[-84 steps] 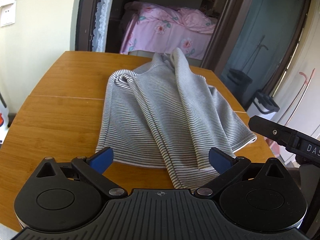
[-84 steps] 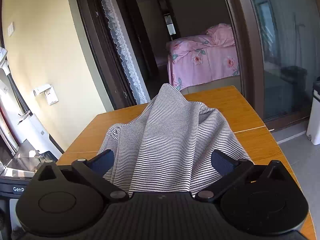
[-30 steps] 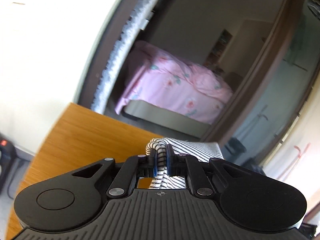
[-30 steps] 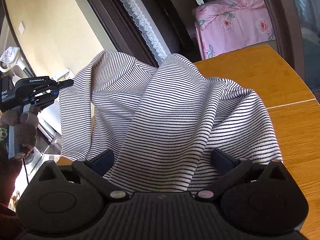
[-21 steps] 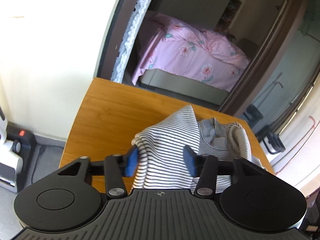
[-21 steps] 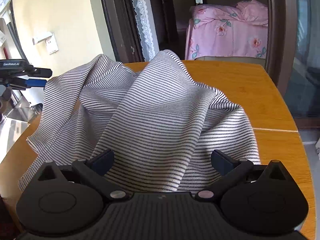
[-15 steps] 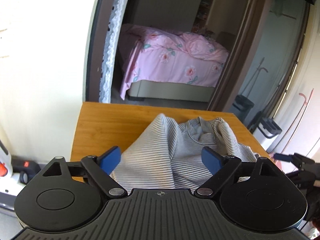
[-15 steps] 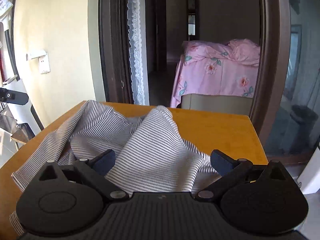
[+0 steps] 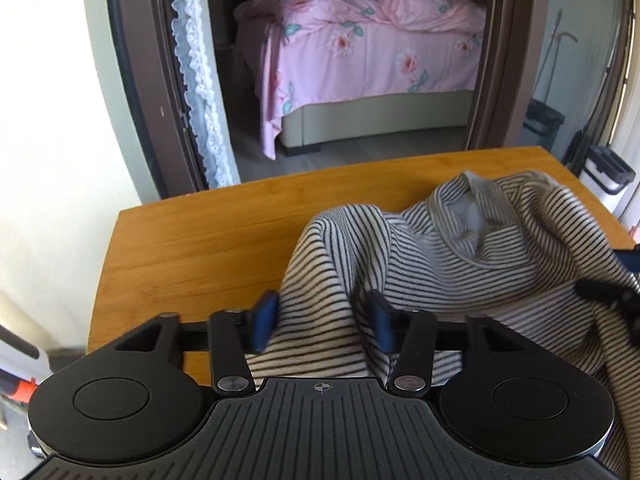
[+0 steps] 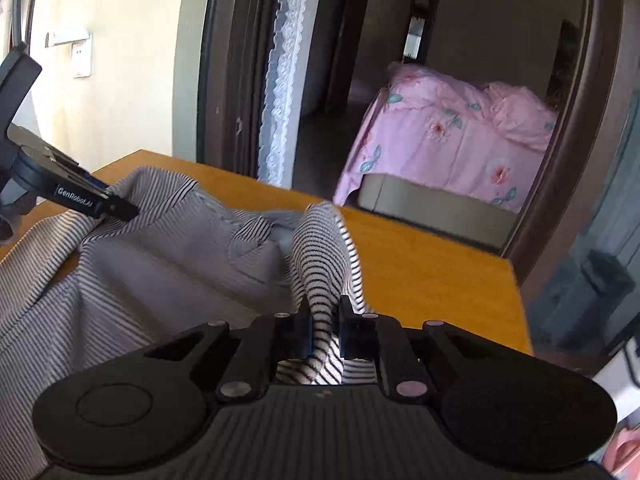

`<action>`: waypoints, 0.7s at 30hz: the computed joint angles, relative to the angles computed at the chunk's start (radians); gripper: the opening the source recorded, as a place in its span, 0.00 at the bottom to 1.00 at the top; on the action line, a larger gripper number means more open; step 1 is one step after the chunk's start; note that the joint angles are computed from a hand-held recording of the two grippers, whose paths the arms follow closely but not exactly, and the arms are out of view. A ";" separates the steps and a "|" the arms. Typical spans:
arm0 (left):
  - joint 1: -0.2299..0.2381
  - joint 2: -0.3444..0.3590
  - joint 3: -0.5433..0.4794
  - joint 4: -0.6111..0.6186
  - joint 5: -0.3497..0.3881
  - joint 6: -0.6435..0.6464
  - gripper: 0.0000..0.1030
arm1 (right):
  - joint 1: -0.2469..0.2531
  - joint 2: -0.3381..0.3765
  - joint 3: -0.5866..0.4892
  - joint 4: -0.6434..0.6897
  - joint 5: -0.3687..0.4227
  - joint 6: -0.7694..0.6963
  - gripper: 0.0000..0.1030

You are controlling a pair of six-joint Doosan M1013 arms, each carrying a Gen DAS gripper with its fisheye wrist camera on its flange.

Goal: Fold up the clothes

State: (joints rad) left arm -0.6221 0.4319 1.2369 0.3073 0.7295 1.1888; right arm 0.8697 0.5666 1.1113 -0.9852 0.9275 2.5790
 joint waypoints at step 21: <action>-0.039 -0.138 0.196 0.103 -0.380 -0.305 0.94 | -0.043 -0.158 0.207 0.072 -0.176 0.216 0.58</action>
State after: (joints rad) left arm -0.6613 0.2942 1.4328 0.4099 0.3490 0.8835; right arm 0.8267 0.4081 1.3188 -0.9131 0.7518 2.7949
